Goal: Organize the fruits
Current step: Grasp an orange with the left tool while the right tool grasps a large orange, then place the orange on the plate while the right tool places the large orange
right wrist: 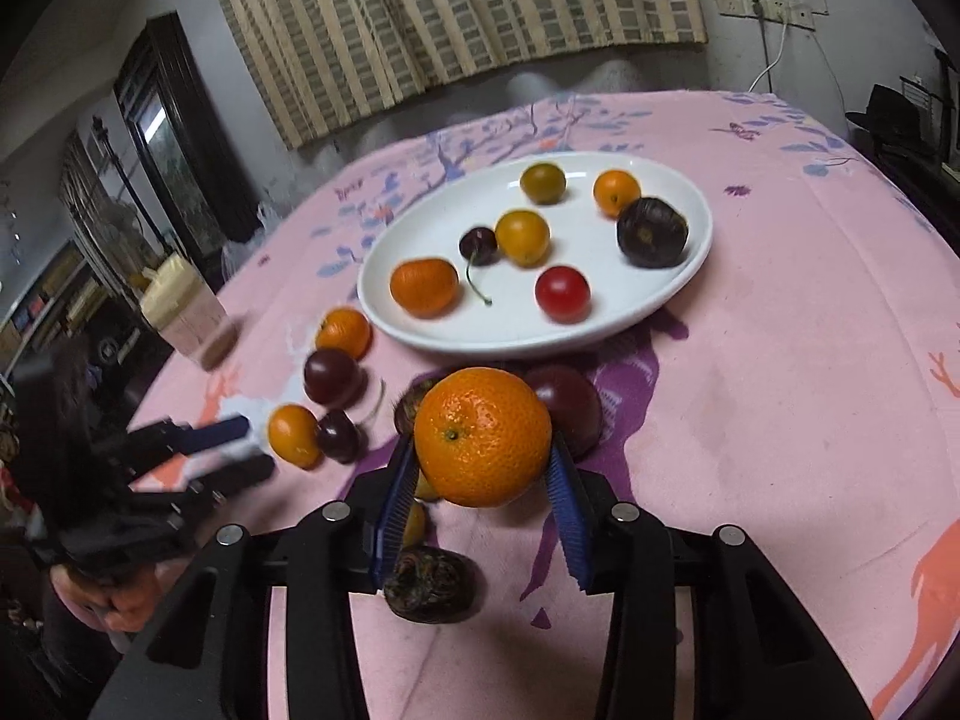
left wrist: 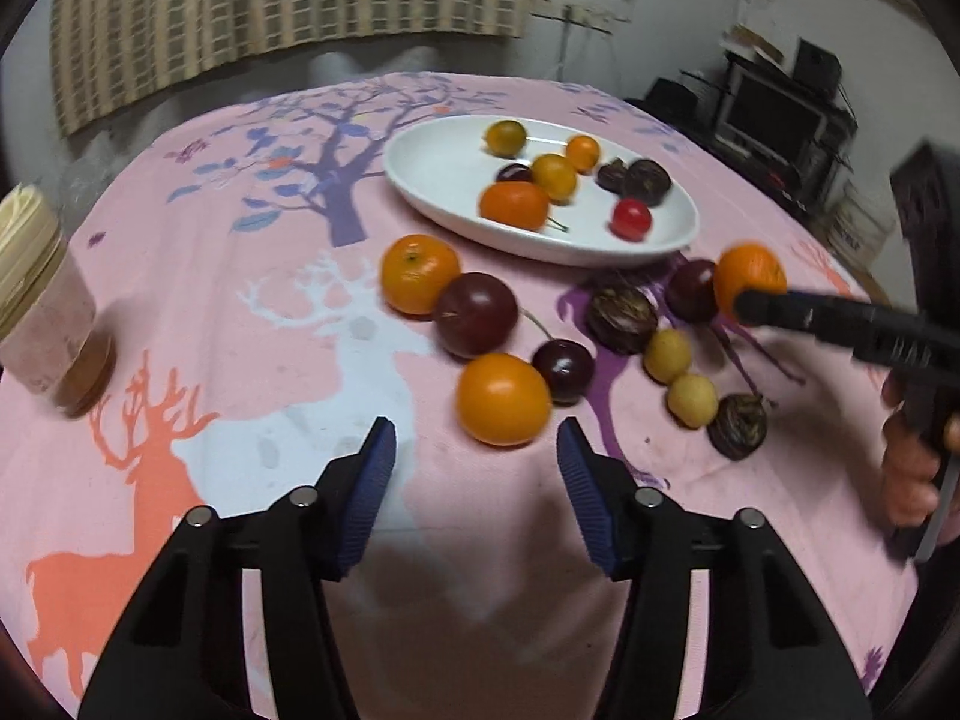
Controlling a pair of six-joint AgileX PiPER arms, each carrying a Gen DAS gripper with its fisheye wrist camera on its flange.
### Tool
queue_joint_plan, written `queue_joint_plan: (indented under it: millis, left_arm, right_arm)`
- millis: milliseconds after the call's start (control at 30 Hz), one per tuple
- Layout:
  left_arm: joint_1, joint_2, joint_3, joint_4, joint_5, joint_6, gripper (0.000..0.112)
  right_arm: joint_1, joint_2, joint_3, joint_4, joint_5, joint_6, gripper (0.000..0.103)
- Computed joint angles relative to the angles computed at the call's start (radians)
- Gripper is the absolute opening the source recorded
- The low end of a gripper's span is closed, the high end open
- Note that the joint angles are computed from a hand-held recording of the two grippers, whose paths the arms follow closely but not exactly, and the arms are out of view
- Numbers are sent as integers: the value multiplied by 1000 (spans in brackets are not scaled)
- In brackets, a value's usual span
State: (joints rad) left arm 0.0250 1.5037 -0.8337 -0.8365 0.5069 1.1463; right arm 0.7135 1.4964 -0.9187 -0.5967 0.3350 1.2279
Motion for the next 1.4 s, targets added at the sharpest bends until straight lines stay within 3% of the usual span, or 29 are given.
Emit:
queue_joint_plan:
  millis: [167, 400, 500, 800, 933, 1000, 1167, 1267, 1400]
  left_arm:
    - [-75, 4, 18, 31, -84, -1, 50]
    - [-118, 71, -43, 132, -97, -116, 50]
    - [-129, 89, -56, 168, -99, -149, 39]
    - [-83, 59, -38, 83, -46, -67, 38]
    - [-32, 6, -62, -49, 63, 43, 38]
    - [-48, 31, -150, -31, 107, -14, 38]
    - [-158, 200, -421, 90, 78, -265, 38]
    - [-226, 312, -559, 230, 57, -440, 38]
    - [-282, 435, -706, 385, 91, -619, 38]
  right_arm:
    - [3, -15, 6, -49, 21, 69, 43]
    - [14, -20, 8, -67, 33, 79, 43]
    - [14, -20, 9, -63, 31, 75, 43]
    - [17, -28, 16, -85, 25, 95, 43]
    - [8, -45, 13, -244, 17, 203, 43]
    - [-30, -14, -35, -244, 21, 176, 43]
    - [-147, 120, -175, -204, 13, 109, 44]
    - [-202, 192, -240, -119, 0, -7, 44]
    - [-243, 260, -303, -5, 6, -144, 44]
